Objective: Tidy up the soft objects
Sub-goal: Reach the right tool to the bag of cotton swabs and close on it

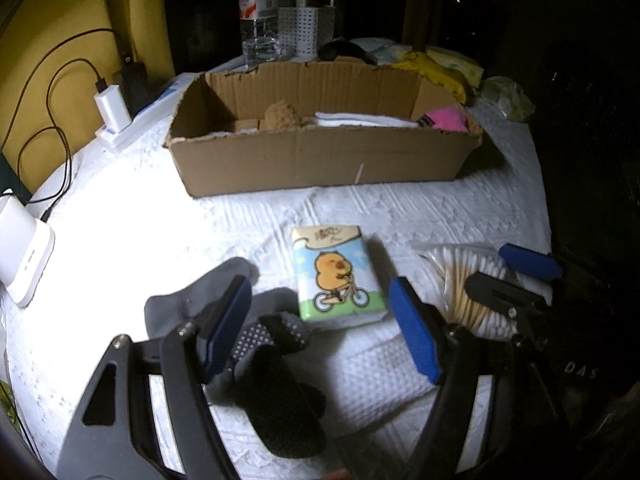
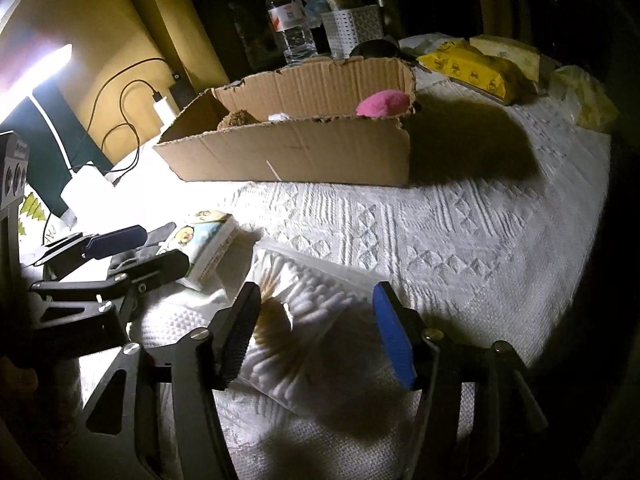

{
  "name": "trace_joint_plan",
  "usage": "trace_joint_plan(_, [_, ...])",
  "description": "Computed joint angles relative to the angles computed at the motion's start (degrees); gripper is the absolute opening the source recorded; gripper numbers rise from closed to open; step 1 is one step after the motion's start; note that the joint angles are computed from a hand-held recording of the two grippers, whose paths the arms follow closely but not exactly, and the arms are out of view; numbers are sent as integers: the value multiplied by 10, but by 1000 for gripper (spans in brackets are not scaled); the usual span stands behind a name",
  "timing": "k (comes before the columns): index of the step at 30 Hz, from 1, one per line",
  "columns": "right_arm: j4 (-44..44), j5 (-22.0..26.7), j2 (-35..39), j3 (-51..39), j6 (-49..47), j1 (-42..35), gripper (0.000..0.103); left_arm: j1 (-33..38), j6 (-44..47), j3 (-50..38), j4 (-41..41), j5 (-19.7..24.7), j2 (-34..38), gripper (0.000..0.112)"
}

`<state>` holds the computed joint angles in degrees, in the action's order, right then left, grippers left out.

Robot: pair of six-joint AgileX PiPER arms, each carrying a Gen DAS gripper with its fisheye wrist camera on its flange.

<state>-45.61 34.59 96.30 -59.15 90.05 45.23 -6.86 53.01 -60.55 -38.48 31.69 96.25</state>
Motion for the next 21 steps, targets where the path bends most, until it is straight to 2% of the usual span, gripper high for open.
trace_joint_plan(4, [2, -32, -2, 14, 4, -7, 64, -15, -11, -1, 19, -14, 6, 73])
trace_joint_plan(10, [19, -54, 5, 10, -18, -14, 63, -36, -69, -6, 80, -40, 21, 73])
trace_joint_plan(12, [28, -66, 5, 10, -31, -17, 55, -40, -70, -4, 85, -47, 21, 73])
trace_joint_plan(17, [36, -75, 5, 6, -52, -19, 44, -44, -53, -3, 75, -47, 22, 71])
trace_joint_plan(18, [34, -77, 3, 6, -53, -19, 42, -44, -46, -2, 70, -47, 21, 69])
trace_joint_plan(19, [33, -79, 1, 7, -54, -20, 41, -45, -45, -3, 70, -45, 21, 58])
trace_joint_plan(21, [29, -78, -2, 9, -56, -19, 38, -48, -50, -5, 74, -40, 22, 51])
